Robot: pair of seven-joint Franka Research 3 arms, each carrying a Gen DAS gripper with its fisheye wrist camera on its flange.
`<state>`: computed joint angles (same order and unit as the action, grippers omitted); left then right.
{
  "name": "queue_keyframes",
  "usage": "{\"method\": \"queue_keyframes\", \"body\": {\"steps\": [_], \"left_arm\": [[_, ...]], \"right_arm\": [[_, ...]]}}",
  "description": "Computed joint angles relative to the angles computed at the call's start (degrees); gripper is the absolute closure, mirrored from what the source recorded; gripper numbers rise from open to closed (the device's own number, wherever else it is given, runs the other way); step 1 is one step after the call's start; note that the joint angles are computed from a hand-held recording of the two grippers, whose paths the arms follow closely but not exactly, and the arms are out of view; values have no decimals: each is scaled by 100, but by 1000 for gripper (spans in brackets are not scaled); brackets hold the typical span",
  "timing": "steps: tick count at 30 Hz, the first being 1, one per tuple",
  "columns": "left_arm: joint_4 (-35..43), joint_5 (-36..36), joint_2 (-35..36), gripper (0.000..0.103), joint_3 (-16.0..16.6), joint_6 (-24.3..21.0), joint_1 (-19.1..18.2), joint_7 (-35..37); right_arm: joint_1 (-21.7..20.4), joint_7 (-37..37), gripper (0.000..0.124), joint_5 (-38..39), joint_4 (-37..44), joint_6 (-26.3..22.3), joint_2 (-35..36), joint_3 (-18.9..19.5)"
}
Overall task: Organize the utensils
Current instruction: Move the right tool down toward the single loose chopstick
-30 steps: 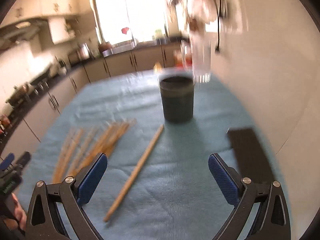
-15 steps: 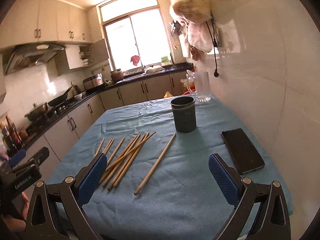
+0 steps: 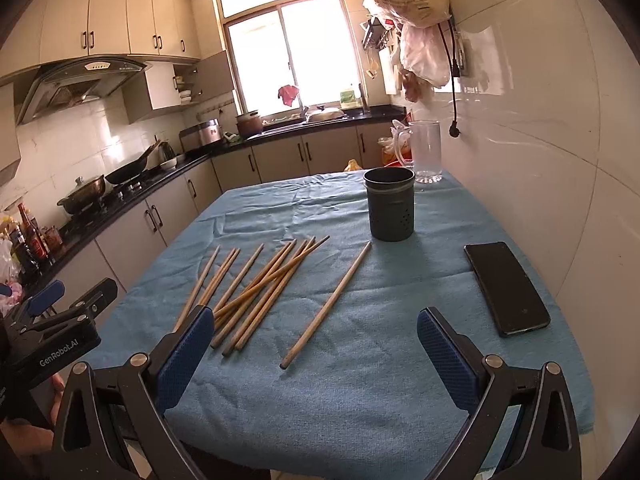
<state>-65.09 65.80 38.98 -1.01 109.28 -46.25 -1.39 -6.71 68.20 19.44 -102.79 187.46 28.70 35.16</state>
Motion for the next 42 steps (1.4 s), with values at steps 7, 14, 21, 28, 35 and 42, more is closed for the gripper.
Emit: {"method": "queue_keyframes", "body": {"steps": [7, 14, 21, 28, 35, 42], "left_arm": [[-59, -25, -41, 0, -11, -3, 8, -7], [-88, -48, -63, 0, -29, -28, 26, 5], [-131, -98, -84, 0, -63, -8, 77, 23], [-109, -122, -68, 0, -60, -7, 90, 39], [-338, -152, -204, 0, -83, 105, 164, -16], [-855, -207, -508, 0, -190, 232, 438, -320]], "right_arm": [[31, -124, 21, 104, 76, -200, 10, -17], [91, -437, 21, 446, 158, -341, 32, -47], [263, -805, 21, 875, 293, -571, 48, -209], [504, -1139, 21, 1320, 425, -796, 43, -456], [867, -1356, 21, 1706, 619, -1115, 47, -864], [1444, -1156, 22, 1844, 1165, -1907, 248, -1652]]}}
